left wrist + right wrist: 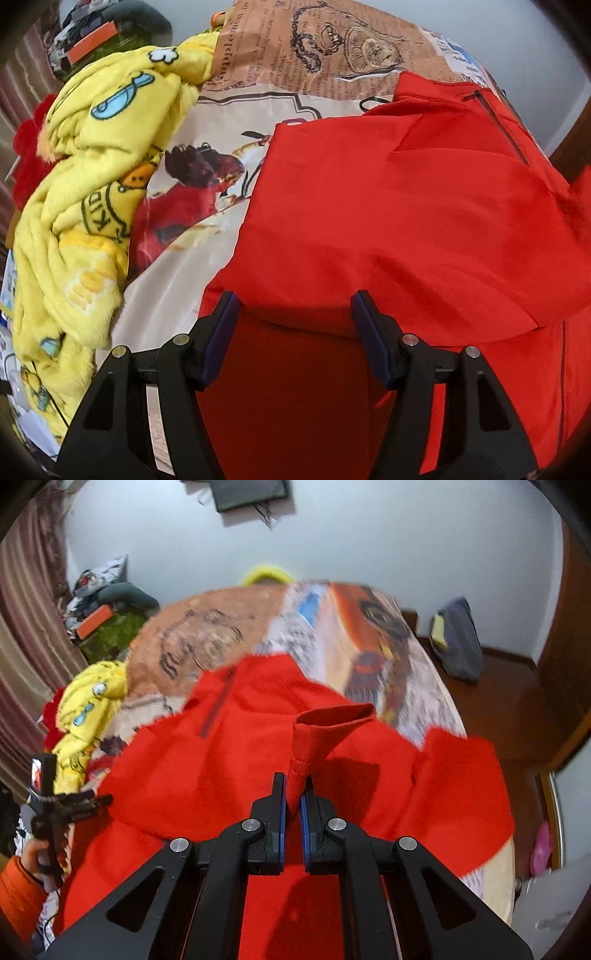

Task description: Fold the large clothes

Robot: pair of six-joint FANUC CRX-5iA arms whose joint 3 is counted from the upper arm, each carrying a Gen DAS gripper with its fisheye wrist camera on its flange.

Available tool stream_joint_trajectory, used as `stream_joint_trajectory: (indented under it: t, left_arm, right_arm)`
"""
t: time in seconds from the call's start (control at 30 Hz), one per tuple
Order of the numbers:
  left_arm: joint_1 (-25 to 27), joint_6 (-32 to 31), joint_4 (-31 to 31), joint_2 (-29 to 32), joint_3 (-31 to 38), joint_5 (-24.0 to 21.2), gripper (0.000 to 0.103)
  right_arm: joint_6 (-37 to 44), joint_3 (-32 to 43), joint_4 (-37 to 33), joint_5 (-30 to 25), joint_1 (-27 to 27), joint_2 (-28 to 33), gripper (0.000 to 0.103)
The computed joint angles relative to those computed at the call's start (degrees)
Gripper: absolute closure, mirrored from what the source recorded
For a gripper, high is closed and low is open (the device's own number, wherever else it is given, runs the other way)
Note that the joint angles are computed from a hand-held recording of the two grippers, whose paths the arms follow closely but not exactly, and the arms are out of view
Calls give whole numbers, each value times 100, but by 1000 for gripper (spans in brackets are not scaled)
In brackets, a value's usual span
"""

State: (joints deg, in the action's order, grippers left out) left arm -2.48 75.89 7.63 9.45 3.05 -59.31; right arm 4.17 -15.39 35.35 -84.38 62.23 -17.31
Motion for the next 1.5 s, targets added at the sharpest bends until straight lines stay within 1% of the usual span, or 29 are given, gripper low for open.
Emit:
stream_joint_trajectory:
  t: [0.03, 0.2, 0.33, 0.47, 0.57, 0.6, 0.63, 0.67, 0.7, 0.73, 0.83, 0.9, 1.0, 1.13, 1.2, 1.27, 1.37, 1.4, 1.5]
  left_arm:
    - [-5, 14, -13, -8, -2, 1, 39]
    - [-119, 80, -286, -42, 34, 17, 37]
    - [-215, 119, -499, -60, 67, 49, 36]
    - [-222, 135, -525, -60, 92, -6, 36]
    - [-252, 108, -598, -73, 144, -100, 36]
    - [-271, 106, -638, -86, 159, -128, 36]
    - [-294, 87, -682, -103, 176, -158, 36]
    - [-316, 59, -716, -127, 186, -188, 36]
    - [-340, 15, -731, -154, 192, -218, 36]
    - [-359, -50, -718, -185, 194, -251, 37]
    - [-381, -267, -549, -281, 177, -306, 37]
    - [-437, -344, -490, -361, 181, -263, 36]
    - [-547, -410, -384, -457, 251, -170, 36]
    - [-712, -505, -55, -500, 375, -35, 29]
    - [-833, -560, 76, -502, 437, 42, 26]
    - [-927, -620, 195, -484, 468, 126, 20]
    - [-1105, -728, 424, -401, 518, 204, 17]
    - [-1154, -749, 466, -364, 541, 198, 17]
    - [-1367, -714, 428, -205, 665, 147, 17]
  right_arm:
    - [-118, -148, 1, 13, 47, -119, 97]
    - [-472, -561, -506, 39, 187, -508, 97]
    - [-673, -748, -814, 146, 252, -708, 97]
    - [-758, -868, -989, 198, 317, -876, 96]
    - [-892, -898, -1095, 194, 357, -1031, 92]
    - [-930, -879, -1131, 160, 352, -1054, 88]
    - [-1004, -856, -1154, 62, 383, -1079, 80]
    - [-1088, -809, -1165, -88, 429, -1072, 76]
    - [-1192, -781, -1130, -278, 517, -1096, 69]
    - [-1261, -766, -1066, -399, 588, -1113, 64]
    - [-1482, -759, -835, -815, 900, -1280, 58]
    - [-1651, -736, -698, -1096, 1073, -1403, 55]
    - [-2124, -788, -338, -1573, 1446, -1663, 48]
    - [-2686, -913, 24, -2176, 1860, -2005, 40]
    - [-2941, -991, 58, -2370, 1943, -2168, 40]
    - [-3107, -1048, -15, -2372, 1837, -2267, 40]
    - [-3463, -1321, -212, -2319, 1734, -2639, 40]
    - [-3556, -1437, -298, -2229, 1641, -2771, 40]
    - [-3534, -1677, -542, -1776, 1111, -3012, 40]
